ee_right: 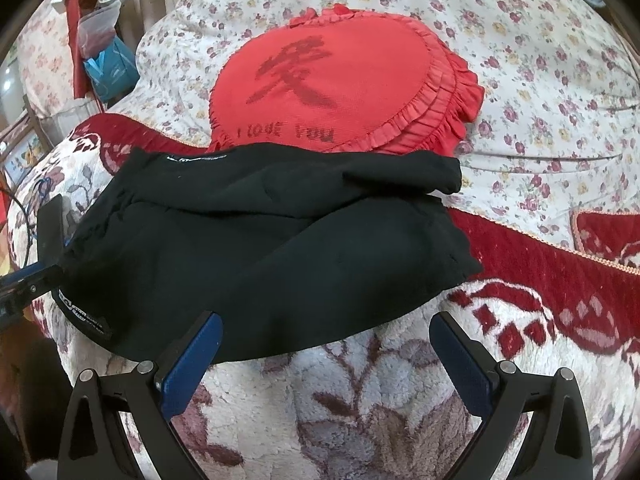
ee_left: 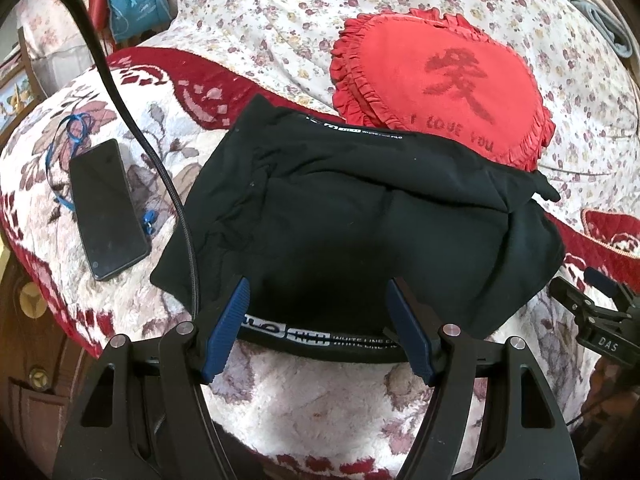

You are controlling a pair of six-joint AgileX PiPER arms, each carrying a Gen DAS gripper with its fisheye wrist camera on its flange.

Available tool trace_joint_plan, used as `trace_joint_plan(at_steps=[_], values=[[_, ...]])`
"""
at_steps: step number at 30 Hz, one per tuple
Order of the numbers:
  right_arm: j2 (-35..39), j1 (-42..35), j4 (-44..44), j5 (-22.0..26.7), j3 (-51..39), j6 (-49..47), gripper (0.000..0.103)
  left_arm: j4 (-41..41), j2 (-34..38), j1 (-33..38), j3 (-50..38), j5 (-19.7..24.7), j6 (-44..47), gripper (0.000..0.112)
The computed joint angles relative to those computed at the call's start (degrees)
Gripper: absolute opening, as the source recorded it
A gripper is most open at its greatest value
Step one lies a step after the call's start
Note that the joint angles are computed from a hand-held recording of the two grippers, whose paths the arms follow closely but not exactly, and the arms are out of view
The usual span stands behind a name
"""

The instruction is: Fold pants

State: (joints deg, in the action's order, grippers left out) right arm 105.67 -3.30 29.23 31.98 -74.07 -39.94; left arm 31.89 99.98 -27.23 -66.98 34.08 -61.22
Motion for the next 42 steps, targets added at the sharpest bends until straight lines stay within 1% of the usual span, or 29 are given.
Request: trace_joint_plan(at_steps=[2, 5, 11, 13, 15, 17, 18, 22, 23, 26, 28, 29, 31, 33, 34, 35, 36, 37, 40, 42], values=[[0.5, -0.9, 0.8, 0.4, -0.3, -0.8, 0.103, -2.2, -1.8, 1.2, 2.2, -1.9, 1.2, 0.071], [1.3, -2.8, 2.2, 0.7, -0.8, -1.8, 0.103, -8.6, -4.2, 4.8, 6.1, -4.8, 5.0, 0.071], [5.4, -7.5, 6.4, 5.5, -5.9, -1.5, 0.101, -16.3, -7.4, 12.4, 13.2, -9.1, 7.3, 0.071], [6.5, -8.1, 5.7, 5.9, -7.6, 0.3, 0.101, -18.7, -7.5, 13.9, 14.2, -10.5, 8.2, 0.071], [8.0, -9.0, 6.3, 7.0, -9.6, 1.2, 0.101, -22.4, -7.3, 15.4, 15.3, -13.0, 10.6, 0.071], [10.0, -10.1, 7.8, 8.6, -12.1, 1.7, 0.100, -24.3, -6.2, 15.8, 15.2, -14.4, 11.6, 0.071], [10.9, -10.3, 7.8, 8.9, -13.1, 2.1, 0.098, -26.5, -5.1, 16.2, 14.7, -15.0, 13.1, 0.071], [15.3, -11.1, 8.0, 11.3, -18.2, 4.4, 0.091, -38.8, -0.3, 17.7, 11.0, -15.7, 23.7, 0.071], [16.7, -11.2, 8.2, 12.2, -19.7, 4.8, 0.089, -40.6, 0.4, 17.8, 10.3, -15.8, 25.3, 0.071], [20.2, -11.1, 9.1, 13.7, -23.4, 5.8, 0.086, -40.0, 2.4, 17.5, 7.9, -15.8, 24.7, 0.071], [21.1, -11.0, 10.2, 12.8, -24.1, 5.4, 0.083, -39.1, 3.7, 17.5, 6.2, -15.4, 23.4, 0.071], [21.8, -10.9, 10.9, 12.4, -24.8, 5.2, 0.079, -40.0, 4.2, 17.8, 5.6, -15.3, 24.0, 0.071], [22.7, -10.6, 11.7, 11.3, -26.0, 5.6, 0.066, -43.9, 4.5, 18.4, 5.4, -16.4, 27.2, 0.071], [23.8, -10.7, 13.4, 11.6, -27.6, 5.5, 0.029, -44.1, 4.7, 18.5, 4.8, -16.3, 27.4, 0.064], [24.6, -10.8, 13.6, 12.1, -28.6, 6.4, 0.024, -41.6, 5.0, 18.1, 4.2, -15.7, 25.5, 0.052], [25.1, -11.2, 14.5, 12.6, -29.3, 6.8, 0.020, -39.9, 5.1, 17.7, 3.8, -15.1, 24.3, 0.043], [25.2, -11.8, 16.7, 13.4, -29.3, 5.8, 0.015, -38.5, 5.1, 17.2, 3.6, -14.8, 23.5, 0.040], [24.5, -12.3, 18.6, 13.6, -28.3, 4.4, 0.015, -37.3, 4.7, 16.8, 3.8, -15.1, 22.7, 0.033], [18.8, -13.6, 22.7, 11.7, -21.5, -1.9, 0.014, -34.8, 3.5, 15.9, 4.4, -15.6, 21.1, 0.026], [14.8, -15.8, 25.8, 13.3, -17.3, -5.9, 0.014, -37.0, 2.1, 16.1, 5.2, -15.9, 23.5, 0.023]])
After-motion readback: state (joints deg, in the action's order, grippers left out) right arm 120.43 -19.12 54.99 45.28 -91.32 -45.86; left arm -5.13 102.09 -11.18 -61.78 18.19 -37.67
